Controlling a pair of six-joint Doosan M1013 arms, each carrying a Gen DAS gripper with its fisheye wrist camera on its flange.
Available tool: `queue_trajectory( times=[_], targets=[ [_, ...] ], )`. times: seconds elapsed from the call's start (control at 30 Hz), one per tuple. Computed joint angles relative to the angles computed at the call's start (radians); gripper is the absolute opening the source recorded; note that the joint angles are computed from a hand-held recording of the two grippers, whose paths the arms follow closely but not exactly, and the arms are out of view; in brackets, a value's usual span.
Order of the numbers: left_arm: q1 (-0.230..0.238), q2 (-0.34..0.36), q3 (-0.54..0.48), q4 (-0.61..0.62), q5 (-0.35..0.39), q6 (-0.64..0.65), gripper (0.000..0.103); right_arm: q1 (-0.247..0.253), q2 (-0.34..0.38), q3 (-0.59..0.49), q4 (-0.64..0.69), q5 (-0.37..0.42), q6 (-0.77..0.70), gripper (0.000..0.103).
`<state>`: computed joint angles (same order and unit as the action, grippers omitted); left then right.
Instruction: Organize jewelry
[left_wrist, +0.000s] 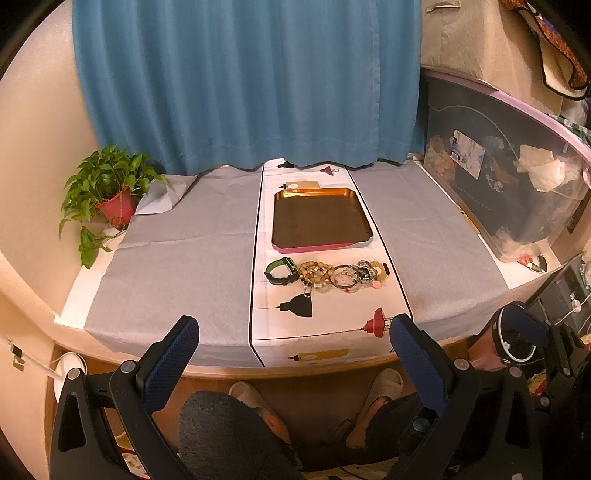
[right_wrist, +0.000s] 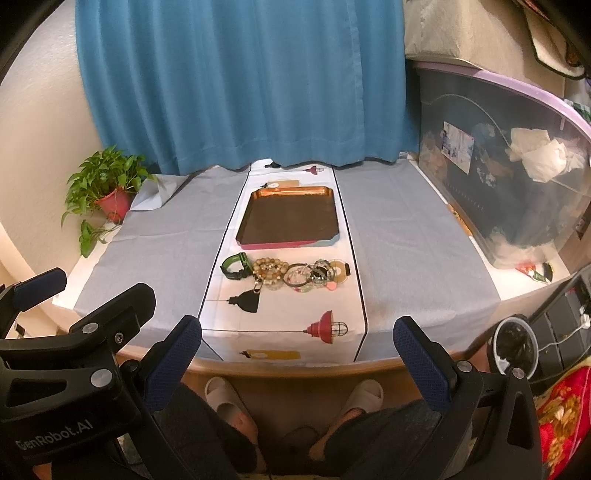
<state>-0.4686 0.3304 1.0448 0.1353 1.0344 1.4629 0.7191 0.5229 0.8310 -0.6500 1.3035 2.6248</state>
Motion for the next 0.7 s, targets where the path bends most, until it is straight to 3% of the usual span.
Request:
queue_trajectory(
  times=[0.7],
  targets=[
    [-0.016, 0.012, -0.002, 0.044, -0.014, -0.024, 0.103, -0.024, -0.026, 0.065, 0.020, -0.079, 0.014, 0.103]
  ],
)
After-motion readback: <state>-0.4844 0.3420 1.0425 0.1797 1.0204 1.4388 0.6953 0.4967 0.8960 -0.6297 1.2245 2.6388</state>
